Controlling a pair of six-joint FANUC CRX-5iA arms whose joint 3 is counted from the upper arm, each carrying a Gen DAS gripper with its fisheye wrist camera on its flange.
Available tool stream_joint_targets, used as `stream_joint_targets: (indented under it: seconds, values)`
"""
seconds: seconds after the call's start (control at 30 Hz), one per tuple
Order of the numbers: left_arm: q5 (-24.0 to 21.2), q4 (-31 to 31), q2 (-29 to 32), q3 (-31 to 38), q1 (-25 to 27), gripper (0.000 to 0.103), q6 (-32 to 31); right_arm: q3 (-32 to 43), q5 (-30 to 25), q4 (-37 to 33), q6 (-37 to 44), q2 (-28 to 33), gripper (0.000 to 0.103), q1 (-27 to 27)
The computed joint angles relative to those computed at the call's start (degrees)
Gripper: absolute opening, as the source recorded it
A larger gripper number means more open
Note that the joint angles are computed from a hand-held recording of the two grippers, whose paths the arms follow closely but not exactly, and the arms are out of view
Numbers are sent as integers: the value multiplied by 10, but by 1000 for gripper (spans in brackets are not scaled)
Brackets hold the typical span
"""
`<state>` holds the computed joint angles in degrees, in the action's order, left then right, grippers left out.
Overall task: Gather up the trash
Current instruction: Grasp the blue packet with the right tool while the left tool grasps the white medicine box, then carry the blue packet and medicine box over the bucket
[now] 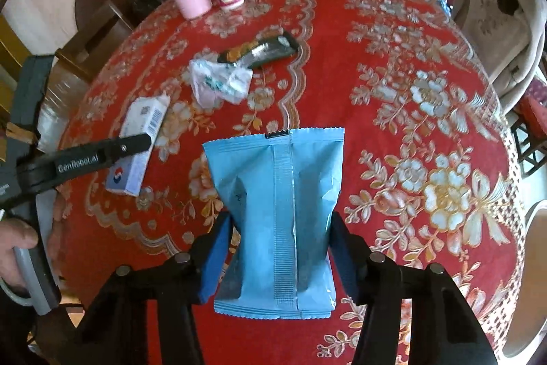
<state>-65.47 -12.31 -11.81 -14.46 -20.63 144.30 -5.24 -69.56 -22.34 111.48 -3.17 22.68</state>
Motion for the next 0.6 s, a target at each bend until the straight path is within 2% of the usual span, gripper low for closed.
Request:
stream_joint_targets:
  seconds: [0.23, 0.6]
  values:
    - [-24, -35, 20, 56, -55, 46, 40, 22, -14, -24, 22, -5, 54, -28]
    - [-47, -75, 107, 171, -137, 46, 57, 42, -34, -42, 54, -3, 54, -100]
